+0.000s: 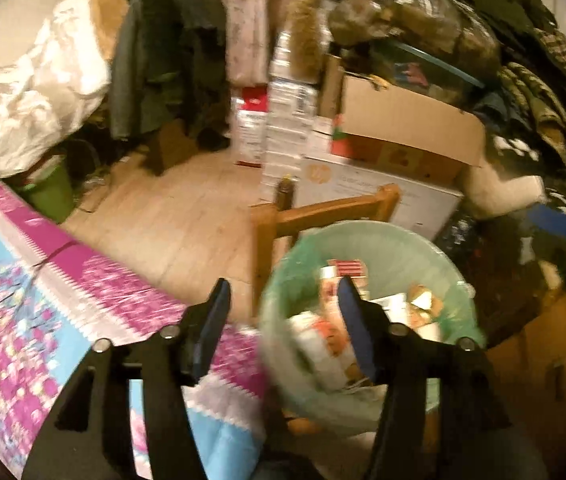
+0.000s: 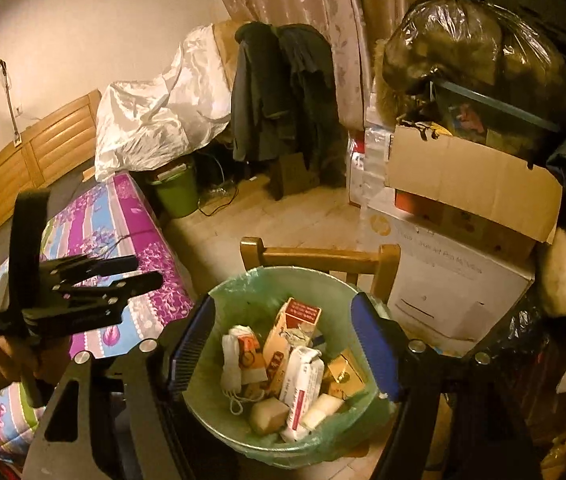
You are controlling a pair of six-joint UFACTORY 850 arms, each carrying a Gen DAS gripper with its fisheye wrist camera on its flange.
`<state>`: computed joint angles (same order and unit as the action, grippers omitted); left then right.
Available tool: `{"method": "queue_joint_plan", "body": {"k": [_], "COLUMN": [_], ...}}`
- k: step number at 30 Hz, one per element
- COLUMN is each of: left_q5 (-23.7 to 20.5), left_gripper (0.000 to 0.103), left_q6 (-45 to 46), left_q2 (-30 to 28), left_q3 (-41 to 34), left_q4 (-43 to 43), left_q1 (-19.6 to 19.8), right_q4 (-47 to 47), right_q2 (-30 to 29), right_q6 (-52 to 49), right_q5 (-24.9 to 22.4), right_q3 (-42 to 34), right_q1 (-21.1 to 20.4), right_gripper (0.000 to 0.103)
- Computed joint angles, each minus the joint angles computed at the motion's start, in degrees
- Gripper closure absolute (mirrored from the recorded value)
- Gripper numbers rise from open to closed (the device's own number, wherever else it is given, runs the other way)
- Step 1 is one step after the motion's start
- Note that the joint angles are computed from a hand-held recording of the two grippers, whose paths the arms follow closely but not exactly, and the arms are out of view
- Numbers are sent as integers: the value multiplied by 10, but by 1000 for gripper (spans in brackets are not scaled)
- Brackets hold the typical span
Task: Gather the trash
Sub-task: 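Move both tools back over the trash on the bed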
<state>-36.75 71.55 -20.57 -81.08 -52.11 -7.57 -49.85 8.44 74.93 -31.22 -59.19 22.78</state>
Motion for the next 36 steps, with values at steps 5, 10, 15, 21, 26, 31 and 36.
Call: {"method": "queue_joint_plan", "body": {"k": [5, 10, 15, 21, 26, 31, 36], "left_q5": [34, 46, 70, 89, 123, 158, 171], "left_gripper": [46, 46, 46, 46, 46, 46, 46], "left_q6": [-3, -24, -30, -31, -91, -143, -191], "left_q2": [13, 20, 40, 68, 74, 67, 53], "left_q3": [27, 49, 92, 146, 161, 153, 139], "left_q4": [-5, 3, -1, -5, 36, 64, 80], "left_q1": [32, 76, 138, 249, 347, 416, 466], "right_q4": [2, 18, 56, 199, 372, 503, 568], "right_q2": [-22, -65, -119, -214, -337, -456, -562], "right_q6": [-6, -44, -102, -257, -460, -612, -693], "right_q5": [9, 12, 23, 53, 45, -4, -75], "right_q3": [-21, -64, -121, -219, -359, -510, -660], "right_q1": [8, 32, 60, 99, 147, 194, 231], "right_gripper": [31, 31, 31, 31, 31, 31, 31]}}
